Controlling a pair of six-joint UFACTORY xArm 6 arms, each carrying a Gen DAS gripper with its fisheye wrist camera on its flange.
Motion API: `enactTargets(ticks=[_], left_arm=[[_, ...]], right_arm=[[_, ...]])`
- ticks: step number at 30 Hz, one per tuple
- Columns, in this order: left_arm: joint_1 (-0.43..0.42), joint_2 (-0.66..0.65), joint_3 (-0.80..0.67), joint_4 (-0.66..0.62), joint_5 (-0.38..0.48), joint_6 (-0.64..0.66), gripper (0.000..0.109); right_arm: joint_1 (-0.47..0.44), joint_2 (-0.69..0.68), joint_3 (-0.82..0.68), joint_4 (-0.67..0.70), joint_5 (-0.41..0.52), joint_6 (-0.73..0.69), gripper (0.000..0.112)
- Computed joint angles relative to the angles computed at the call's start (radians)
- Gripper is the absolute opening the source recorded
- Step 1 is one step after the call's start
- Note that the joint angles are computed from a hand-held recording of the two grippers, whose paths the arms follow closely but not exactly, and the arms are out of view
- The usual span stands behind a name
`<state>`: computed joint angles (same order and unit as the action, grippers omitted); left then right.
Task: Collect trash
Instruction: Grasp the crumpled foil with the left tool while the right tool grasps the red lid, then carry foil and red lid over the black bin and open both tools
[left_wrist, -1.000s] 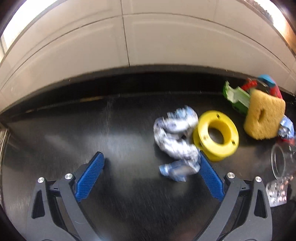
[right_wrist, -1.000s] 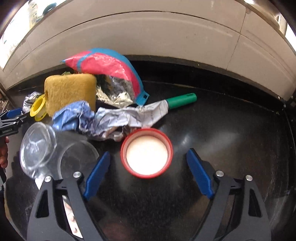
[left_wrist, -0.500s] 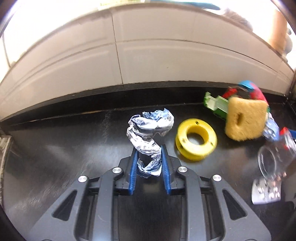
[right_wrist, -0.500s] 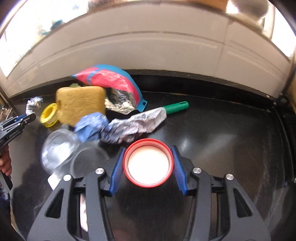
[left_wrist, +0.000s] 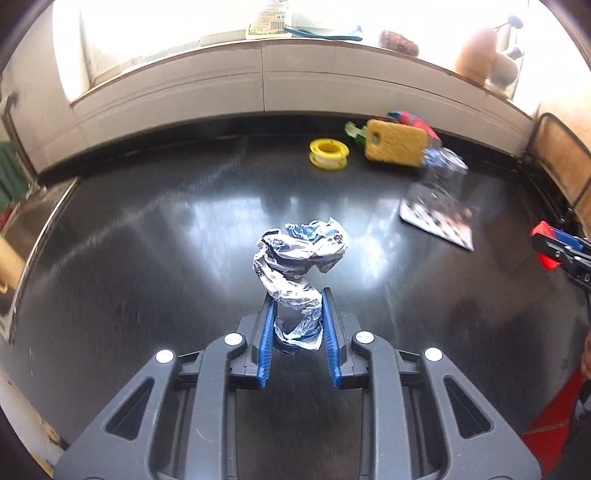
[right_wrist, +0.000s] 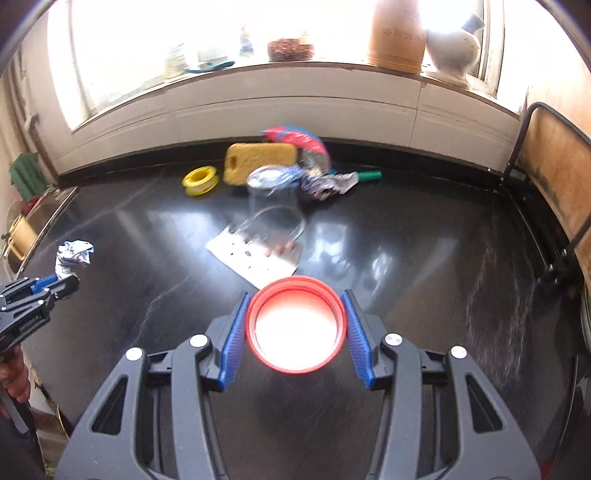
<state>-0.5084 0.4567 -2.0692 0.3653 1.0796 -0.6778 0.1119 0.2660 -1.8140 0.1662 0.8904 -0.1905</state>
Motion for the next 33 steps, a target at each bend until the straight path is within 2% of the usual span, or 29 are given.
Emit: enactTargets(ticks=[3, 6, 13, 15, 20, 22, 30, 33], left_arm=[[-0.034, -0.14, 0.202, 0.01, -0.046, -0.071, 0.023], [-0.056, -0.231, 0.312, 0.051, -0.044, -0.126, 0.023], [-0.045, -0.366, 0.471, 0.11, -0.042, -0.22, 0.023], [-0.034, -0.442, 0.563, 0.12, -0.051, -0.262, 0.023], [-0.017, -0.682, 0.812, 0.167, 0.01, -0.391, 0.023], [-0.013, -0.798, 0.92, 0.183, 0.062, -0.457, 0.023], [-0.054, -1.304, 1.312, 0.169, 0.422, -0.682, 0.023], [-0.055, -1.498, 1.455, 0.128, 0.485, -0.744, 0.023]], right_arm=[[0.013, -0.133, 0.169, 0.034, -0.031, -0.027, 0.049], [0.031, -0.172, 0.232, 0.029, -0.05, -0.029, 0.049], [0.097, -0.168, 0.237, 0.037, -0.042, -0.055, 0.049], [0.136, -0.161, 0.228, 0.053, -0.033, -0.075, 0.049], [0.278, -0.115, 0.155, 0.125, 0.017, -0.158, 0.049], [0.355, -0.077, 0.101, 0.171, 0.06, -0.2, 0.049], [0.657, 0.09, -0.106, 0.327, 0.261, -0.344, 0.049], [0.74, 0.157, -0.17, 0.34, 0.317, -0.356, 0.049]])
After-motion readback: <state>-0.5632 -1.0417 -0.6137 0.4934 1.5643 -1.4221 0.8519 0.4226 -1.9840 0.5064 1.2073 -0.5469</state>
